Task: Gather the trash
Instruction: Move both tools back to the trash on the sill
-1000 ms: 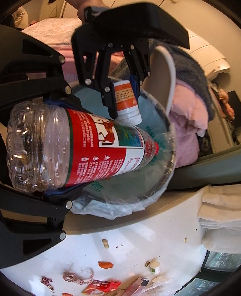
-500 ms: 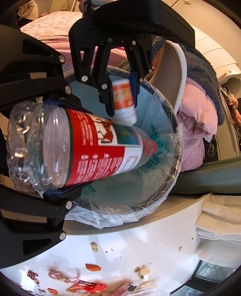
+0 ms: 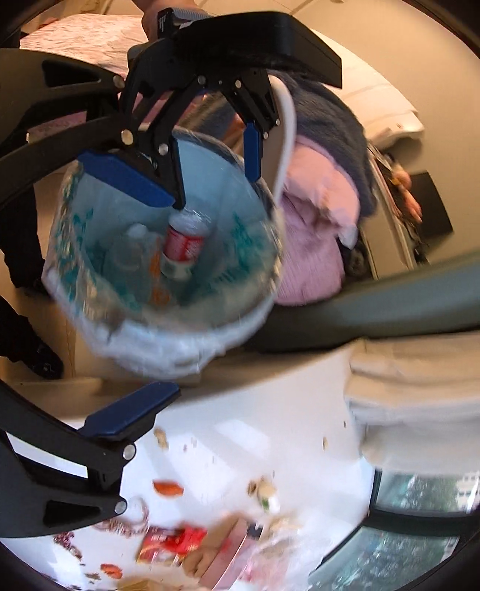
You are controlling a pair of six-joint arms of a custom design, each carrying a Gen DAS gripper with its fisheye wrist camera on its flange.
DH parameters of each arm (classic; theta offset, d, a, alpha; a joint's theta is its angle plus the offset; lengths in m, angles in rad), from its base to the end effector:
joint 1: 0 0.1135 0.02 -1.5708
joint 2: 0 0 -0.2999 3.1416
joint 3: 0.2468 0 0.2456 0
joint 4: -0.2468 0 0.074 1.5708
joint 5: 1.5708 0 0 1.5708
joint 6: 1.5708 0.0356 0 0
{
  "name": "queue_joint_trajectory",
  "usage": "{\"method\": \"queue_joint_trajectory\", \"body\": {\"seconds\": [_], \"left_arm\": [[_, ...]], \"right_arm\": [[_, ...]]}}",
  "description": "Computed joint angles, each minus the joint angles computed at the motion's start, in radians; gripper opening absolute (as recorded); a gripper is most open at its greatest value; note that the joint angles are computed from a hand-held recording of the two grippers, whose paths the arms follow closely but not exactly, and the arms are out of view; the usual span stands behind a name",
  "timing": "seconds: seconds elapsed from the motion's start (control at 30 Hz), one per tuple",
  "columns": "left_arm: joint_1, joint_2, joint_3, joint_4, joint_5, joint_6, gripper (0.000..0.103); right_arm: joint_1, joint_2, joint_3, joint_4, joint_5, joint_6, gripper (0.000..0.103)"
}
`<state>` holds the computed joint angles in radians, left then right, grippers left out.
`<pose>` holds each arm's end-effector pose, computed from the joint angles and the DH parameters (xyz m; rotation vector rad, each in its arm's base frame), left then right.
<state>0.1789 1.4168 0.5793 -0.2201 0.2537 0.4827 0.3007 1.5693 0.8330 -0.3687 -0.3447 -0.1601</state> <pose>0.2291 0.0324 0.1786 0.4749 2.5327 -0.0912 0.2683 0.0958 0.2019 -0.7139 2.5628 0.5058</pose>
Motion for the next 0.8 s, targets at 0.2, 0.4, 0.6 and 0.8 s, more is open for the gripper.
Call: {"method": "queue_joint_trajectory", "body": {"seconds": [0.2, 0.4, 0.6, 0.8], "left_arm": [[-0.183, 0.066, 0.101, 0.009, -0.032, -0.086, 0.090], [-0.358, 0.165, 0.209, 0.028, -0.071, -0.167, 0.090], [-0.519, 0.305, 0.351, 0.028, -0.114, -0.240, 0.090], [-0.623, 0.460, 0.499, 0.012, -0.135, -0.297, 0.090]], "right_arm": [[-0.199, -0.006, 0.020, -0.039, -0.007, -0.079, 0.092], [-0.419, 0.021, 0.064, -0.076, -0.032, -0.210, 0.092], [-0.594, 0.113, 0.162, -0.113, -0.053, -0.345, 0.092], [-0.682, 0.255, 0.297, -0.145, -0.077, -0.461, 0.092]]}}
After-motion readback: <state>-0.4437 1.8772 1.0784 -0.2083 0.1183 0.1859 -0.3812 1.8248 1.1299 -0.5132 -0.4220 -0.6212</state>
